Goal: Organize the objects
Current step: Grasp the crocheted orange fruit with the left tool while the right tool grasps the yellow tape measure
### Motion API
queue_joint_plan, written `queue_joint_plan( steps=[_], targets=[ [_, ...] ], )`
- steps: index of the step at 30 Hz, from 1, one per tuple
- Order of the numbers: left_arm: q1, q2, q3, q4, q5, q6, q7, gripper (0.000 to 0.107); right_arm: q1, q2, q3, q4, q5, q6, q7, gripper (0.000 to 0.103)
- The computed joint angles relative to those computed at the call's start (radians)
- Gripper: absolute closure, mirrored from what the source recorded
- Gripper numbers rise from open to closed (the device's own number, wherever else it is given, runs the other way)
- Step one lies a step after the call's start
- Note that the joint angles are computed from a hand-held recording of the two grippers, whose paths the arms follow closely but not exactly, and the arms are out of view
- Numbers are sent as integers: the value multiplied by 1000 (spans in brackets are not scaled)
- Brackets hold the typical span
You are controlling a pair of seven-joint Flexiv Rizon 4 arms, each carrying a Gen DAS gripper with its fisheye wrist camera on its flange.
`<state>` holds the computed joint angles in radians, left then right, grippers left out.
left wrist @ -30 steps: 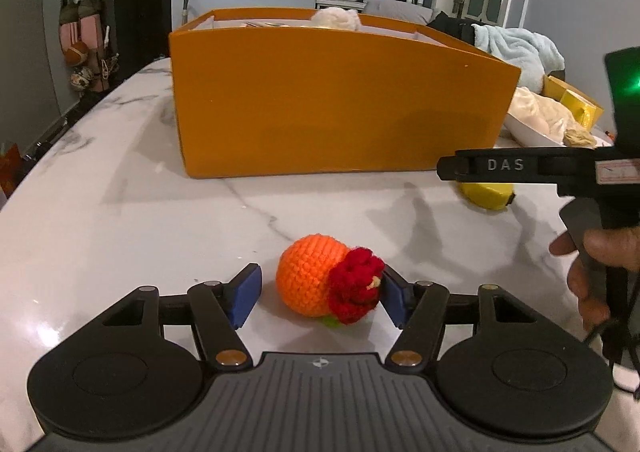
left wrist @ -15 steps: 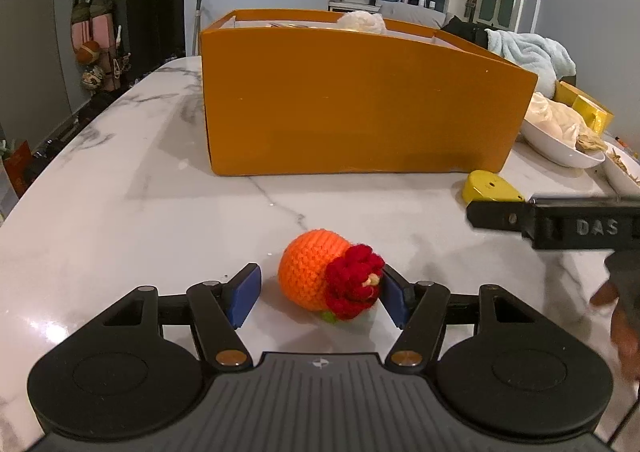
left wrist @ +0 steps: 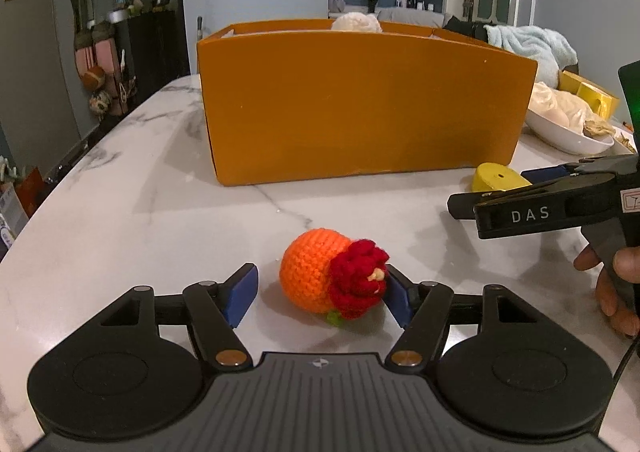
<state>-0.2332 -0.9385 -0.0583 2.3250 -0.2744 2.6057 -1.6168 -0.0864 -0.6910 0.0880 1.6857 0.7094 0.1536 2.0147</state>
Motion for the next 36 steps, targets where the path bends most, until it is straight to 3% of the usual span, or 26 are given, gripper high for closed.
queue_joint_plan(
  steps=[7, 11, 13, 16, 20, 21, 22, 24, 29, 33, 36],
  targets=[
    [11, -10, -2, -2, 21, 20, -5, 31, -20, -15, -2, -19, 16, -24, 15, 19],
    [29, -14, -5, -3, 51, 32, -13, 42, -33, -31, -4, -42, 18, -44, 16, 27],
    [38, -17, -7, -4, 68, 37, -16, 46, -52, -44, -8, -64, 20, -73, 14, 43],
    [38, -17, -8, -4, 69, 37, -14, 46, -68, -50, -14, -79, 14, -100, 15, 58],
    [32, -13, -6, -5, 64, 28, 0, 42, -55, -63, -16, -107, -68, -164, -40, 58],
    [30, -12, -6, -6, 63, 25, 4, 40, -57, -61, -18, -101, -65, -161, -51, 52],
    [31, -12, -6, -6, 65, 24, 6, 40, -55, -58, -22, -94, -69, -154, -61, 29],
    [36, -13, -8, -7, 72, 25, 4, 40, -41, -43, -27, -66, -68, -115, -61, 15],
    [48, -17, -12, -10, 89, 27, -2, 39, -32, -26, -26, -31, -42, -82, -26, 13],
    [40, -13, -10, -11, 81, 16, 8, 30, -33, -4, -19, 17, -4, -41, -16, 13],
    [39, -13, -10, -12, 80, 15, 9, 30, -35, 4, -15, 35, 19, -24, -11, 17]
  ],
)
